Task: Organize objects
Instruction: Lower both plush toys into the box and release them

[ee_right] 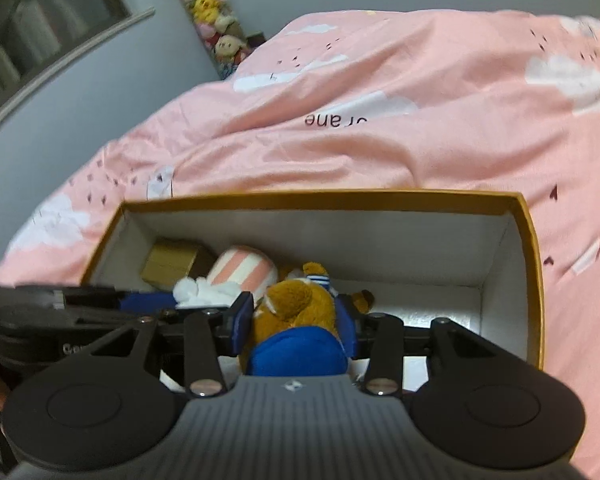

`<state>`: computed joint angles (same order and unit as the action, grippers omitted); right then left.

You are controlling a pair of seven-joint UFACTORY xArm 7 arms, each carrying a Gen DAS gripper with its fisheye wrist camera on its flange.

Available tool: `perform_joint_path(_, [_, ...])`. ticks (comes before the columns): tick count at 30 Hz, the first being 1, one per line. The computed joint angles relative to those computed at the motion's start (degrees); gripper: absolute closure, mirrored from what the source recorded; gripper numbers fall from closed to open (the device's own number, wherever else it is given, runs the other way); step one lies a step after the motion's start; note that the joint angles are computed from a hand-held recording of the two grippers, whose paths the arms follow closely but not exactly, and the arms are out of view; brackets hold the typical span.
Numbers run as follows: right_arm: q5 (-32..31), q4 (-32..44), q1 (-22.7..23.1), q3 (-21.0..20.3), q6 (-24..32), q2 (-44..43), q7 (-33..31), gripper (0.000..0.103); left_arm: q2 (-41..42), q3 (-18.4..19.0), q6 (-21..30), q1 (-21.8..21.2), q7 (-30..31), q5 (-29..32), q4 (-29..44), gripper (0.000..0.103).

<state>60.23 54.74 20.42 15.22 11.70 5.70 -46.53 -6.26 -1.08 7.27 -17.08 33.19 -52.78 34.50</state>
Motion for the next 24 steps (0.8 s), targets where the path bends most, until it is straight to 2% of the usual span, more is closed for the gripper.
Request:
perform_joint_path(4, [-4.82, -0.31, -0.43, -1.25, 3.08, -1.17, 2.60, 0.051, -1.52, 0.84, 0.93, -0.50, 2.42, -2.64, -0.55, 0.037])
perform_joint_path(6, [-6.99, -0.21, -0.90, -2.13, 6.05, -1.73, 4.39, 0.045, -2.73, 1.57, 2.15, -0.72, 3.63, -4.26, -0.96, 0.035])
perform_joint_path(8, [-8.93, -0.13, -1.37, -2.98, 9.37, -2.41, 6.22, 0.044, -3.93, 2.16, 2.95, -0.94, 4.63, -6.11, -1.40, 0.032])
perform_joint_path(11, [-12.52, -0.35, -1.47, -3.77, 11.80, -3.35, 8.30, 0.037, -5.82, 2.22, 3.23, -0.92, 4.34, -5.95, -2.67, 0.033])
perform_joint_path(13, [-14.46, -0.93, -1.38, -4.06, 12.68, -4.37, 7.58, 0.035, -7.44, 2.43, 2.37, -1.44, 3.42, -6.26, -3.98, 0.035])
perform_joint_path(16, [-16.84, -1.40, -1.02, -4.48, 14.99, -5.69, 4.72, 0.027, -10.91, 3.54, 1.76, -3.23, 2.40, -6.91, -6.46, 0.039])
perform_joint_path(18, [-19.39, -1.99, -0.38, -4.45, 14.76, -6.12, 3.58, 0.022, -12.55, 3.45, 1.57, -3.81, -0.10, -5.09, -8.11, 0.041])
perform_joint_path(22, [-26.96, -3.16, 1.05, -3.93, 10.95, -5.15, 5.15, 0.022, -12.75, 1.08, -2.32, -3.25, -7.06, 1.70, -10.83, 0.043])
perform_joint_path(24, [-30.26, -3.56, 1.48, -3.68, 9.33, -4.39, 5.63, 0.022, -12.56, 3.55, -2.38, -5.55, -7.23, 1.80, -11.03, 0.044])
